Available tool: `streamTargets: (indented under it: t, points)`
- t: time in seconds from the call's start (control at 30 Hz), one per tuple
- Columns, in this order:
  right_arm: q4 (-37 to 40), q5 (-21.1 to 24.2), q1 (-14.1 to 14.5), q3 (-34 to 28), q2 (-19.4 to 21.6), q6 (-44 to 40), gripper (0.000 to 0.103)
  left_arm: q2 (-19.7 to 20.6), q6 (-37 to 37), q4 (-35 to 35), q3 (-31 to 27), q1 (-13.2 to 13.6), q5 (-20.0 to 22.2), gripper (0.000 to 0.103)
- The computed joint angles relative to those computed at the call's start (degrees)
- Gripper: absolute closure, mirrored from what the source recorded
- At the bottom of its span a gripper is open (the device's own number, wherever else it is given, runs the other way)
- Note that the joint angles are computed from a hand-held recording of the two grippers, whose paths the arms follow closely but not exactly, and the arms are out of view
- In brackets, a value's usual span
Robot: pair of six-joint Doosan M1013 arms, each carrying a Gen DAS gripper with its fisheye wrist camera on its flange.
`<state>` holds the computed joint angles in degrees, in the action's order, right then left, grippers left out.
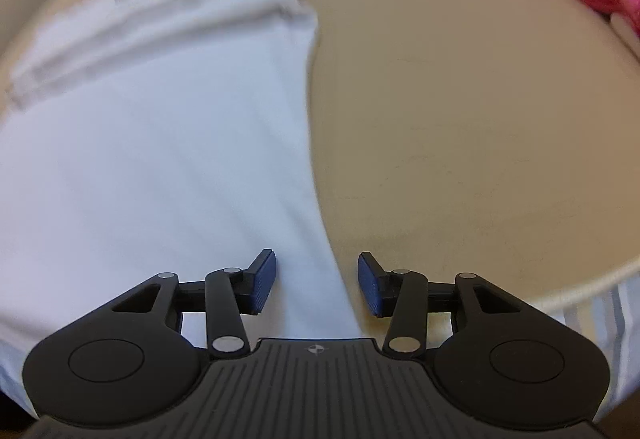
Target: Fold small clothes
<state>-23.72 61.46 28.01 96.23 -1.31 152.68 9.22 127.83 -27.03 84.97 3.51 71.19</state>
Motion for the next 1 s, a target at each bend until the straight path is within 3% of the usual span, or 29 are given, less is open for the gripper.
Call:
streamTargets:
  t: [0.13, 0.2, 0.3, 0.33, 0.37, 0.43, 0.53, 0.77, 0.87, 0.97, 1.0]
  points:
    - [-6.4, -3.0, 1.0, -0.2, -0.2, 3.2, 0.055, -1.8, 1.5, -3.9, 0.9, -0.3, -6.3, 0.074]
    - [-7.7, -4.8, 0.7, -0.8, -0.1, 4.3, 0.055, -2.1, 1.7, -5.1, 0.6, -0.9, -8.3, 0.093]
    - [-11.4, -7.6, 0.8, -1.4, 0.4, 6.0, 0.057, -2.1, 1.4, -5.2, -0.6, -3.0, -11.2, 0.1]
    - [-12.9, -9.0, 0.1, -2.4, 1.6, 6.2, 0.066, -2.0, 0.7, -5.0, -1.1, -4.1, -12.3, 0.1]
    - [-13.9, -10.2, -0.4, -3.0, 2.2, 5.9, 0.083, -1.7, -0.1, -4.7, -1.8, -5.1, -13.2, 0.1]
    - [-14.7, -13.5, -2.3, -3.8, 3.6, 4.9, 0.095, -0.6, -1.9, -4.3, -3.5, -7.8, -15.4, 0.1]
    - [-13.9, -14.9, -4.1, -5.0, 4.7, 4.3, 0.095, 1.2, -3.3, -4.0, -6.2, -11.8, -18.0, 0.1]
    - [-6.0, -11.7, -7.8, -7.0, 6.6, 6.1, 0.094, 7.6, -7.7, 0.1, -12.9, -20.8, -21.3, 0.099]
    - [-4.5, -11.0, -8.9, -6.9, 6.8, 6.9, 0.093, 11.3, -8.8, 2.5, -16.4, -24.3, -21.2, 0.095]
    - [-2.8, -10.5, -9.7, -6.9, 6.8, 7.2, 0.093, 14.7, -11.5, 7.4, -19.2, -27.5, -22.3, 0.066]
    - [-2.2, -10.4, -9.9, -6.8, 6.8, 7.0, 0.093, 15.6, -12.2, 8.8, -19.7, -28.4, -23.0, 0.061]
